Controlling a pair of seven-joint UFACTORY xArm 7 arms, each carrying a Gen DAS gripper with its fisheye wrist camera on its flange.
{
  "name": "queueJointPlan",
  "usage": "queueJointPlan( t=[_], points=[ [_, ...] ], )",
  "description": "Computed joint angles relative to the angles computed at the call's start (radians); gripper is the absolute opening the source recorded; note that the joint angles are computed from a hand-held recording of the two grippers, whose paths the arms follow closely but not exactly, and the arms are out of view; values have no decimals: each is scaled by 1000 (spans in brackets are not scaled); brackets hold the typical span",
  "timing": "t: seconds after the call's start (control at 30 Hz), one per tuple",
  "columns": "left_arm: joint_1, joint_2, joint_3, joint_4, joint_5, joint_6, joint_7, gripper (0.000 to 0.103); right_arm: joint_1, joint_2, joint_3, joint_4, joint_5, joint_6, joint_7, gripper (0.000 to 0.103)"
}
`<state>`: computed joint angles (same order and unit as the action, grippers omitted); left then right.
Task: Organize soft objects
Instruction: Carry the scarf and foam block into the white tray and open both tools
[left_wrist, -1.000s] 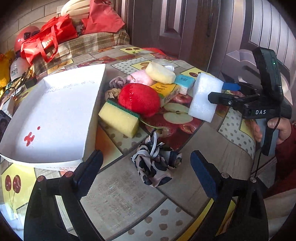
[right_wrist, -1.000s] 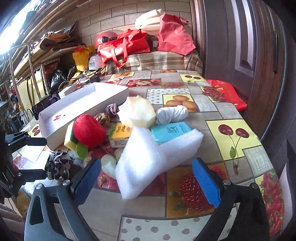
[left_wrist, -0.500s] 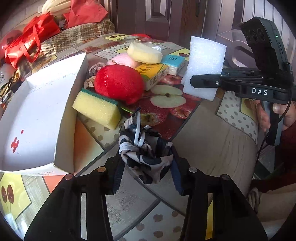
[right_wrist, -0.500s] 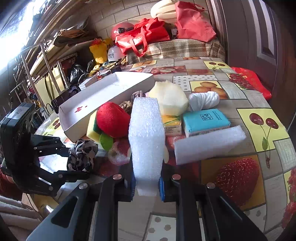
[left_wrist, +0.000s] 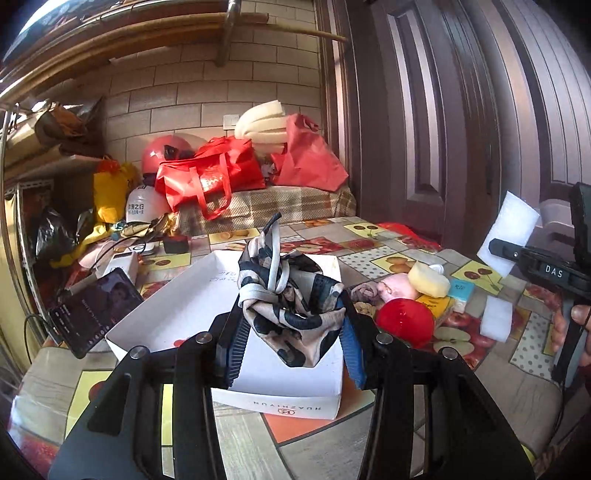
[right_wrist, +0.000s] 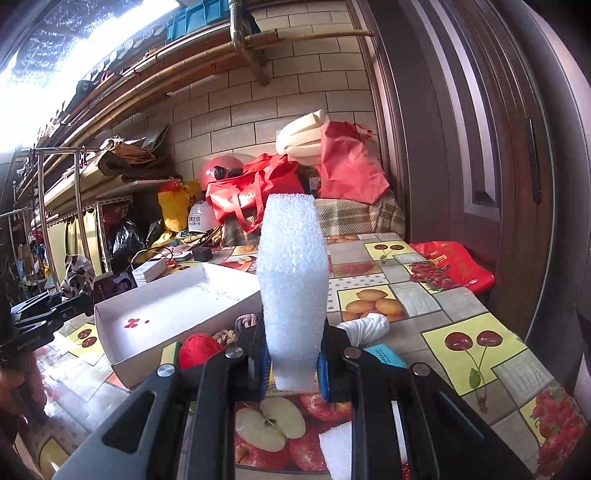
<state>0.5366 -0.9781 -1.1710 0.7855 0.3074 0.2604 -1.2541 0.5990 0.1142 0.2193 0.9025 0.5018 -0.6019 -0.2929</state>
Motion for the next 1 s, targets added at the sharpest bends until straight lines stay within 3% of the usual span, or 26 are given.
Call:
queueJointPlan(
  t=[0.07,0.23,0.57,0.8,1.0],
  points=[
    [-3,-26,9,-15,-6,16,-16,44,16,13,-2,19,39,11,-35,19],
    [-13,-62,22,-43,-7,60,-47,44,37,35,6,36,17,-16,-45,19],
    [1,-27,33,-54,33,131,-73,44,77,97,6,113,-100,28,-11,19],
    [66,78,21,-35,84,69,-49,44,161,178,-48,254,-83,165,-57,19],
    [164,119,-8,-3,100,27,-26,44,233,292,-124,426,-123,313,3,18]
  ],
)
